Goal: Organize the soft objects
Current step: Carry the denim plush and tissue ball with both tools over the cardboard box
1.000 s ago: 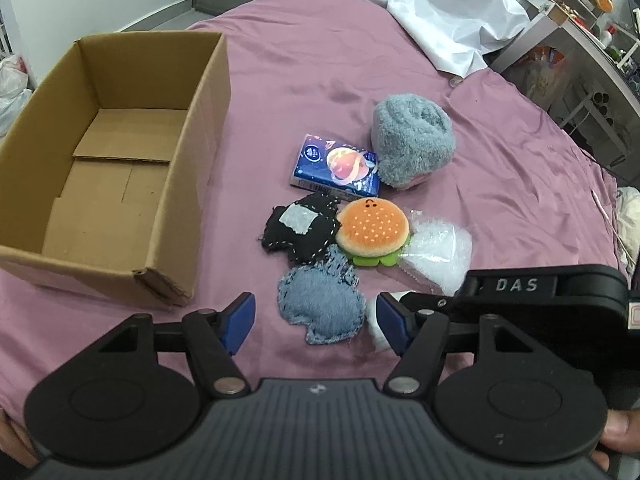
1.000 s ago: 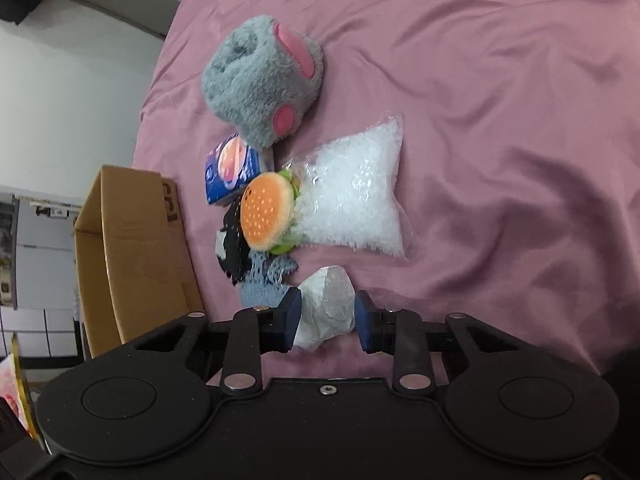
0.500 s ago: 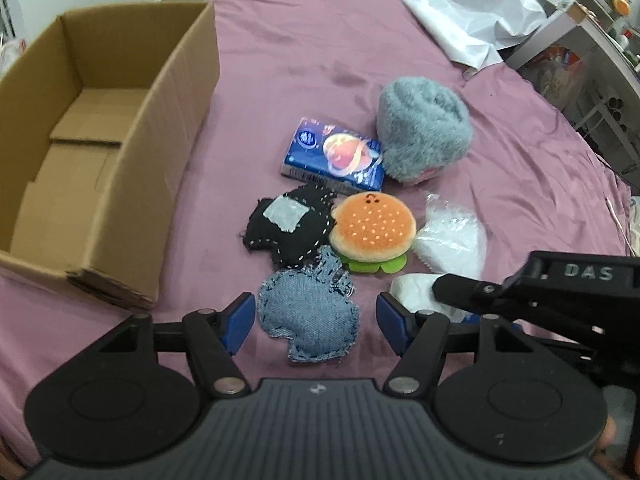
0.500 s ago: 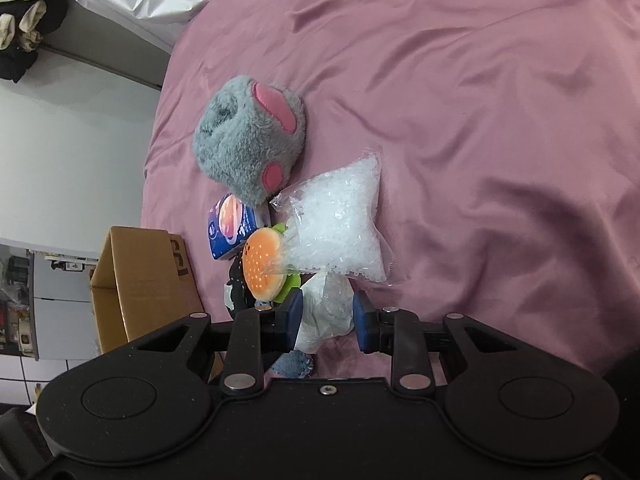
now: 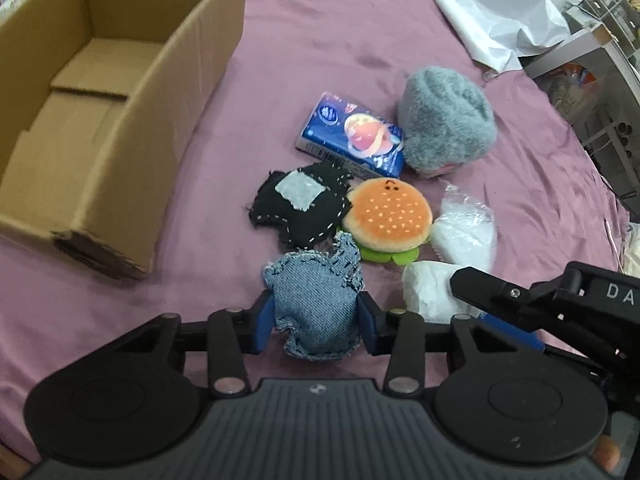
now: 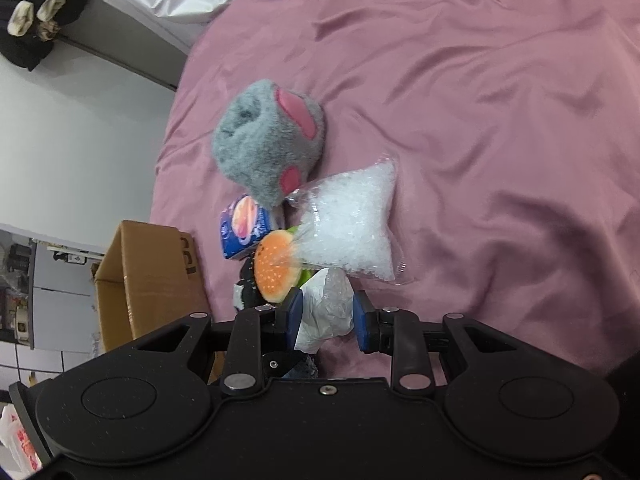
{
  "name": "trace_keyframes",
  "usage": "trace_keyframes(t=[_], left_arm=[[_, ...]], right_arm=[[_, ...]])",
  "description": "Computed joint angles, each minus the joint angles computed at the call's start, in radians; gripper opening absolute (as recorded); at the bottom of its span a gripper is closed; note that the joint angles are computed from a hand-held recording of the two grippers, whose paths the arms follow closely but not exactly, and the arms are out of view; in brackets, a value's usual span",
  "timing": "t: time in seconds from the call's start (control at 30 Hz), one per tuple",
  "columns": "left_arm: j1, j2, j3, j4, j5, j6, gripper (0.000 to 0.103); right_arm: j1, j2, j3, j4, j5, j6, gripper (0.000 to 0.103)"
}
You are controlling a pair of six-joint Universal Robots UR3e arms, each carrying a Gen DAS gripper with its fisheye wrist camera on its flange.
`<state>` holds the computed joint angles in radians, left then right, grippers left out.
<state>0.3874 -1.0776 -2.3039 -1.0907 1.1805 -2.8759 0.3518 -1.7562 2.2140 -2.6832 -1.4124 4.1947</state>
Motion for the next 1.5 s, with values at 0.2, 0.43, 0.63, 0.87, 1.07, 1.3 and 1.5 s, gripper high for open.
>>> trace_keyframes(t=[0.2,0.43,0.63,0.87,1.07,1.3,1.5], left_arm=[[0.061,0.101,0.044,-0.141,-0.024,0.067,0.042],[0.141,0.183,0.142,-0.319,-0.057,0.158,0.042],[0.204,0.213,0.221,-0.425,-0.092,0.209,0.042],[0.282,0.221,0.293,-0.513,-0.139,0.274,0.042],[0.373,0.224,0.341,-0.580,-0.183,0.341,0.042],[0.463,0.199,0.395,-0.643,-0.218,0.409,0.042],[0.521,0.168,0.426,-0.660,-0.239,0.447,0.042]], right_arm=[[0.028,-0.024,-0.001,-0.036,-0.009,-0.024,0.027],[0.079,-0.046,-0.032,-0.061,-0.071,-0.057,0.027],[0.108,-0.051,-0.090,-0.014,-0.122,-0.069,0.027],[0.163,-0.026,-0.160,-0.006,-0.187,-0.048,0.027],[0.207,0.038,-0.255,0.007,-0.228,-0.041,0.027],[0.237,0.107,-0.359,0.028,-0.261,-0.044,0.027],[0.260,0.174,-0.455,0.043,-0.285,-0.055,0.027]])
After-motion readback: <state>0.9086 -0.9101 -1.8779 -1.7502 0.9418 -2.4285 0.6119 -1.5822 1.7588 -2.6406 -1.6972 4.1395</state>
